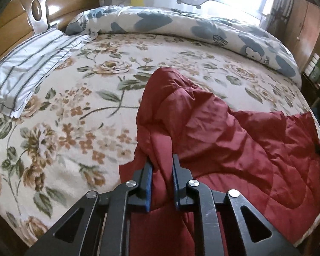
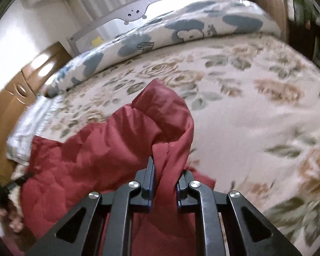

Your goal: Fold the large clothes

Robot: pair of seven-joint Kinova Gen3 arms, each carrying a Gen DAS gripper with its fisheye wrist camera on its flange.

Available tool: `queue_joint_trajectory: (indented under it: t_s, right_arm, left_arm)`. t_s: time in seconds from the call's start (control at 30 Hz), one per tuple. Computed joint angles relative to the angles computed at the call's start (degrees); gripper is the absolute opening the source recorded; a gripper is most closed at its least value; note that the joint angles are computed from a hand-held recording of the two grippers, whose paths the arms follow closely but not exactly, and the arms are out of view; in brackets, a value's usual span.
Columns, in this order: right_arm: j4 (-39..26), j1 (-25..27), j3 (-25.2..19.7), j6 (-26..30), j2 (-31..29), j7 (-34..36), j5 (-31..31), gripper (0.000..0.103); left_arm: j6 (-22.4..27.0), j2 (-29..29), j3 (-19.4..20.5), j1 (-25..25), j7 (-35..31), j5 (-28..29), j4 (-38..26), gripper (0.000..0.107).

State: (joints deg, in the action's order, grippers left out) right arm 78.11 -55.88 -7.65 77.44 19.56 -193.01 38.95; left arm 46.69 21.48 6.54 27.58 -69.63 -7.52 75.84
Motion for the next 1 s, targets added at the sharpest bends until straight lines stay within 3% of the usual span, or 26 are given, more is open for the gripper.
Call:
queue_joint_trajectory:
  t_s: [0.33, 0.47, 0.5, 0.57, 0.63, 0.83, 1.0]
  right_arm:
    - [5.03, 3.07, 0.7, -5.07, 0.9, -2.84, -4.74, 0.014]
    - [5.55, 2.76, 0.81, -5.41, 0.01, -4.49, -4.27, 0.024]
    - [5.15, 2.49, 0.57, -4.57, 0.03, -5.13, -3.59, 0.026]
    - [3.41, -0.16, 0.9, -0.83, 0.45, -6.84, -0.5, 0.043]
    - [1.08, -2.56, 1.38, 2.55, 1.42, -6.54, 2.35, 0.05]
    - [-2.8, -2.35, 0.89, 3.72, 3.22, -0.96, 4.01, 0.055]
    - [-3.97, -6.03, 2.8, 10.29, 3.81, -4.62, 7.34, 0.055]
  left_arm:
    - [4.24, 7.63, -1.6, 1.56, 2.12, -0.49, -7.31, 0.014]
    - [4.45, 8.21, -1.93, 1.86, 2.44, -0.86, -7.84, 0.015]
    - [4.32, 8.19, -1.9, 1.78, 2.36, -0.81, -7.7, 0.015]
    - [4.3, 8.12, -1.91, 1.78, 2.41, -0.78, -7.62, 0.015]
    - [4.4, 8.21, -2.03, 1.98, 2.54, -1.03, -7.7, 0.015]
    - [4.78, 8.56, -2.22, 2.21, 2.99, -1.51, -8.06, 0.016]
    - [5.38, 9.05, -2.06, 1.86, 2.49, -1.19, -8.95, 0.017]
